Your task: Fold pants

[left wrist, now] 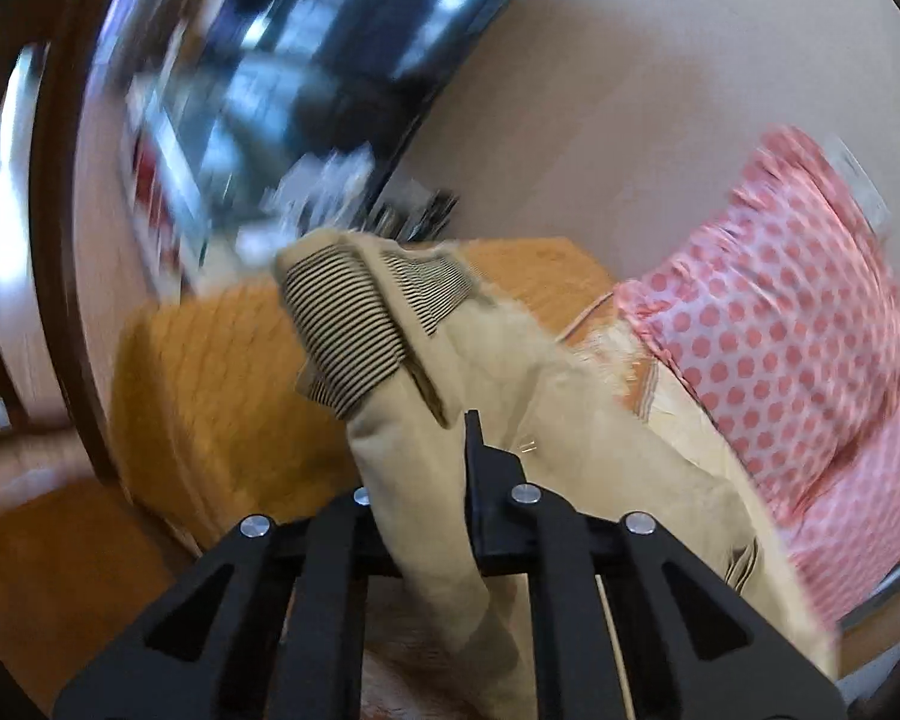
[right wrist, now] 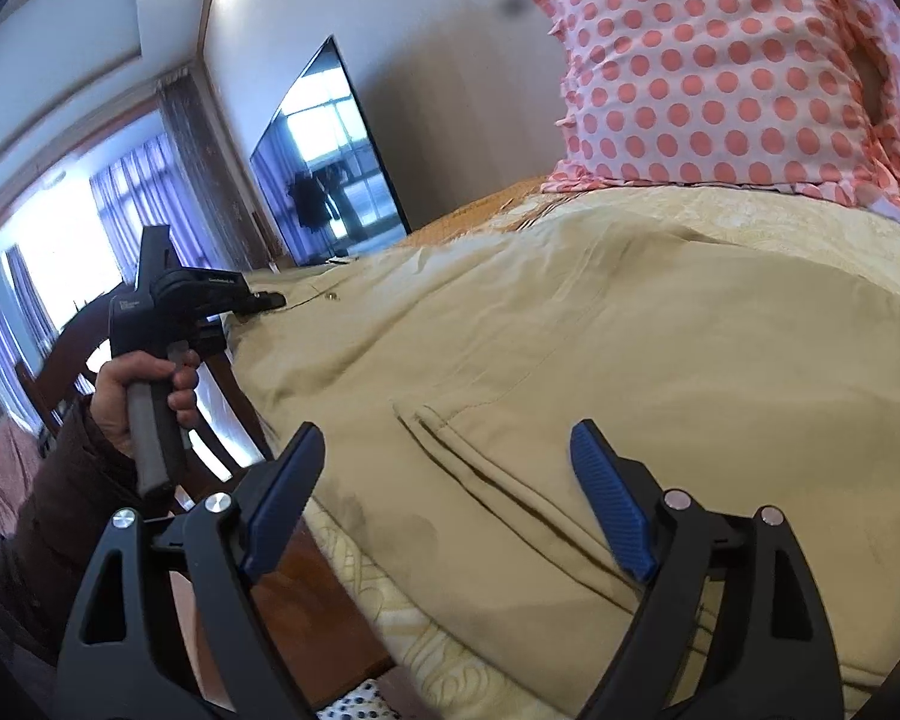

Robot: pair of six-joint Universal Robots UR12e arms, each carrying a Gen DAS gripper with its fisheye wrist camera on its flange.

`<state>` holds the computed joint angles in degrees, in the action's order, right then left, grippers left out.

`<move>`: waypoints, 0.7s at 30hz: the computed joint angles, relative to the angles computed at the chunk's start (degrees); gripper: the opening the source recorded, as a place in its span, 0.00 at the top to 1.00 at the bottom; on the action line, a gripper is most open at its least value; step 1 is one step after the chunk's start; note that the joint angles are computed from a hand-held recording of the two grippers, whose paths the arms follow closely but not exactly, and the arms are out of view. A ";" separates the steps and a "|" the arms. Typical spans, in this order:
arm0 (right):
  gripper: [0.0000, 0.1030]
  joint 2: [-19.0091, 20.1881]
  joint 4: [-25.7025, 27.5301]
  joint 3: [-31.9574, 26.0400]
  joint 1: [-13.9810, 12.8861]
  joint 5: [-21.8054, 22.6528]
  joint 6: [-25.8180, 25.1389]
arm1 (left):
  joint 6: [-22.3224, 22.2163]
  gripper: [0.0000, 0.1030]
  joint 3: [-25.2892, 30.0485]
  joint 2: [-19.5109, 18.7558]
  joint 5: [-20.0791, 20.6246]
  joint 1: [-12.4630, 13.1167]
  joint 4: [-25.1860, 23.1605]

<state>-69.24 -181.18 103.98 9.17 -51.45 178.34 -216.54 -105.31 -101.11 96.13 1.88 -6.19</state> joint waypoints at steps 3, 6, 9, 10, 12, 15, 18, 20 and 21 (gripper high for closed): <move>0.19 -1.23 -4.57 1.86 -1.56 0.36 3.46 | 9.76 0.93 3.01 -0.31 2.12 -3.31 2.01; 0.19 -3.28 -10.04 4.75 -3.77 -1.27 7.37 | 20.37 0.93 6.93 -1.61 -0.01 -7.52 3.98; 0.19 -5.60 -14.08 7.78 -5.73 -5.63 10.26 | 27.24 0.93 10.44 -3.61 -7.00 -11.44 3.91; 0.18 -6.36 -15.23 8.82 -6.40 -7.38 11.24 | 28.85 0.93 11.05 -4.09 -9.05 -12.34 3.63; 0.18 -8.09 -17.14 11.21 -7.80 -11.66 13.41 | 32.68 0.93 12.43 -5.45 -15.15 -14.66 1.56; 0.17 -10.05 -18.51 14.27 -9.89 -16.98 16.73 | 39.05 0.93 14.11 -7.81 -21.40 -18.07 -6.18; 0.17 -11.26 -17.36 16.26 -11.87 -20.70 19.90 | 44.63 0.93 14.54 -9.79 -19.85 -20.72 -13.68; 0.17 -11.30 -16.74 16.81 -13.19 -21.07 21.73 | 46.70 0.93 13.12 -9.91 -16.37 -21.66 -10.36; 0.17 -11.34 -16.55 16.98 -13.58 -21.29 22.32 | 46.18 0.93 13.35 -9.71 -17.03 -21.46 -10.84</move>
<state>-80.57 -197.72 120.97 -4.42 -72.74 200.66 -170.36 -91.96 -110.82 79.10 -19.57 -17.03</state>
